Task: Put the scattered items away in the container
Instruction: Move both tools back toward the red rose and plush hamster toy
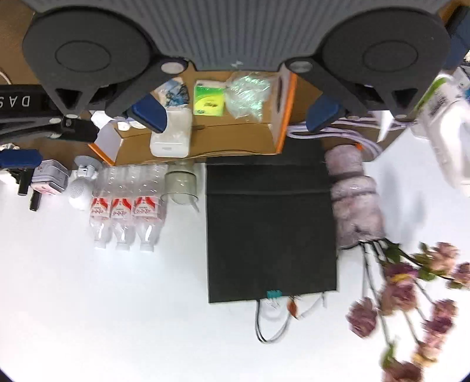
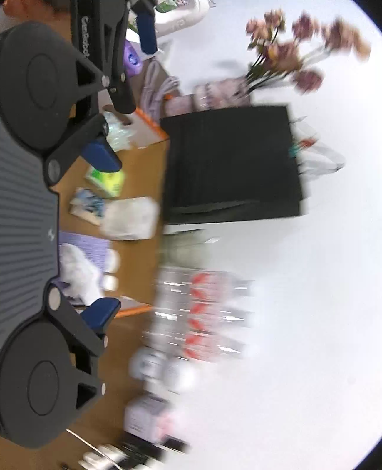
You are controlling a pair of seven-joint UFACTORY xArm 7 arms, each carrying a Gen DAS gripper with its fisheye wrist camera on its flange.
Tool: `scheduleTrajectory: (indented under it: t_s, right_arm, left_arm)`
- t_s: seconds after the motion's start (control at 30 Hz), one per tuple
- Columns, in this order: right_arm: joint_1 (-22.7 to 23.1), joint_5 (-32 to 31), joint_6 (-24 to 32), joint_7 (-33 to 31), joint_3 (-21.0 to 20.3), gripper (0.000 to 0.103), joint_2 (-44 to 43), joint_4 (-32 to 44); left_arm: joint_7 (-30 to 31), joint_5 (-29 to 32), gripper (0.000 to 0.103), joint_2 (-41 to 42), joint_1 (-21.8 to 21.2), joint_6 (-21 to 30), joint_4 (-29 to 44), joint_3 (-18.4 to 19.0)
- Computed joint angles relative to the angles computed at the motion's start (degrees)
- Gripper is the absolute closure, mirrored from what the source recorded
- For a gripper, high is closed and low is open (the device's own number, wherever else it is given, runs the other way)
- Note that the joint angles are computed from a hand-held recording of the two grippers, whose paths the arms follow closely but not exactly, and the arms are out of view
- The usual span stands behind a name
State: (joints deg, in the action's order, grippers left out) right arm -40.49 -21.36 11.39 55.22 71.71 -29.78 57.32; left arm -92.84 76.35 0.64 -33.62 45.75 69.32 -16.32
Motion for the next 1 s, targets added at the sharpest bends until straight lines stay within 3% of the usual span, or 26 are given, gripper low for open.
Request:
scheduleTrajectory:
  t_s: [0.13, 0.27, 0.37, 0.47, 0.6, 0.7, 0.83, 1.0]
  right_arm:
    - [4.8, 1.8, -2.3, 2.9, -3.5, 0.011, -4.0, -3.7]
    - [12.0, 3.0, -1.9, 6.6, -7.7, 0.011, -9.9, -8.7]
    - [21.0, 3.9, -1.6, 9.8, -10.7, 0.011, -15.7, -15.2]
    - [32.0, 5.7, 3.4, 14.1, -12.4, 0.011, -21.4, -21.0]
    - [44.9, 7.8, 8.8, 23.2, -10.7, 0.01, -28.7, -27.2]
    - [52.2, 6.8, 11.5, 25.2, -9.9, 0.01, -29.6, -29.5]
    - [56.6, 5.6, 15.0, 29.4, -9.5, 0.01, -30.8, -30.1]
    - [57.1, 2.3, 15.9, 31.9, -10.1, 0.01, -30.1, -29.7]
  left_arm:
    - [-3.7, -0.1, 0.0, -3.8, -0.1, 0.4, -4.1, -1.2]
    - [-8.4, 1.6, 0.0, -9.5, -0.9, 5.6, -10.7, -5.3]
    - [-12.5, -0.1, 0.0, -14.8, -2.0, 7.3, -17.1, -9.0]
    - [-18.8, -2.2, 0.0, -19.3, -3.7, 10.5, -23.0, -14.6]
    - [-24.1, -6.9, 0.0, -20.2, -7.4, 15.9, -26.8, -22.5]
    - [-26.2, -9.7, 0.0, -17.4, -10.4, 22.1, -26.3, -26.6]
    - [-27.1, -9.1, 0.0, -15.7, -13.6, 25.0, -25.6, -26.0]
    - [-27.1, -8.1, 0.0, -15.5, -15.7, 24.9, -25.7, -23.2]
